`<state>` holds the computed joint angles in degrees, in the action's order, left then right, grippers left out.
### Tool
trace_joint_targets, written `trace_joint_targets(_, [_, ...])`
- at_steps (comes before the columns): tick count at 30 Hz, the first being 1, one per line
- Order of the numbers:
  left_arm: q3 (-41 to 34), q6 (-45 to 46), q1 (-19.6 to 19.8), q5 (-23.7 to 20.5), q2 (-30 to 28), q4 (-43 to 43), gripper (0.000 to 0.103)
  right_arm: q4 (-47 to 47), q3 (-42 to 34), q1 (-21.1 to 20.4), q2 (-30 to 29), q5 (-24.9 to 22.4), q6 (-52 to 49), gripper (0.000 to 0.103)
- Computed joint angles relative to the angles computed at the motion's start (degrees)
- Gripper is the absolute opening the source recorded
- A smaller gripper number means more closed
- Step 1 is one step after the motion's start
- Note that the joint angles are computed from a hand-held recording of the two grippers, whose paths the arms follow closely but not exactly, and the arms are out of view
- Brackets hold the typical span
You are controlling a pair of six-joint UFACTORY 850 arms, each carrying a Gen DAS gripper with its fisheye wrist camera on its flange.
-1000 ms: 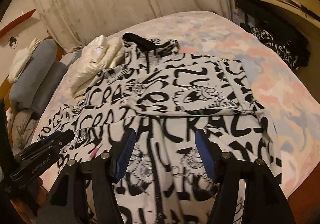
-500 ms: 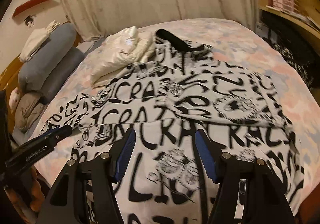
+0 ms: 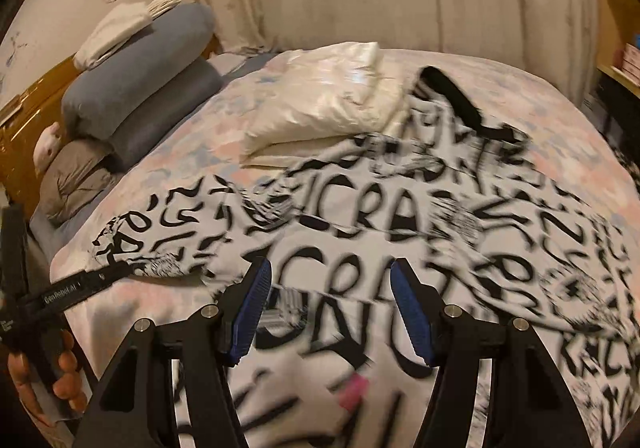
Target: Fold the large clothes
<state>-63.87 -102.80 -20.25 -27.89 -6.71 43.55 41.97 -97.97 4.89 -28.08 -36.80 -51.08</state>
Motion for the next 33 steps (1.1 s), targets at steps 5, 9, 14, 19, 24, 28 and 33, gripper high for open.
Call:
trace_joint_targets(5, [7.1,-6.52,5.86,8.21,1.74,1.97,0.063,-1.32,-7.89,5.37,-7.41,0.01,3.26,0.063])
trace_joint_targets(9, [10.5,-14.73,9.67,12.59,1.85,7.46,0.063,-2.76,-15.16,8.56,-14.05,-0.63,5.96,0.063])
trace_joint_targets(14, [12.28,-29.21,13.64,16.67,0.71,21.76,0.063,-6.96,-25.56,11.78,-23.08,-4.17,11.36,0.058])
trace_joint_targets(19, [11.25,-39.7,16.34,17.83,-1.49,31.33,0.063,-12.95,-32.34,13.87,-29.32,-9.22,16.6,0.042])
trace_joint_targets(24, [9.34,-36.78,16.96,15.5,-3.33,28.22,0.053,-15.32,-35.31,14.94,-32.59,-9.58,18.05,0.039])
trace_joint_targets(28, [8.45,-31.82,17.08,13.08,-3.94,23.0,0.028,-16.2,-36.16,15.33,-33.41,-9.55,18.69,0.039])
trace_joint_targets(33, [8.21,-32.11,16.03,8.84,-3.19,24.78,0.009,-17.92,-39.32,15.73,-35.48,-10.39,20.44,0.04])
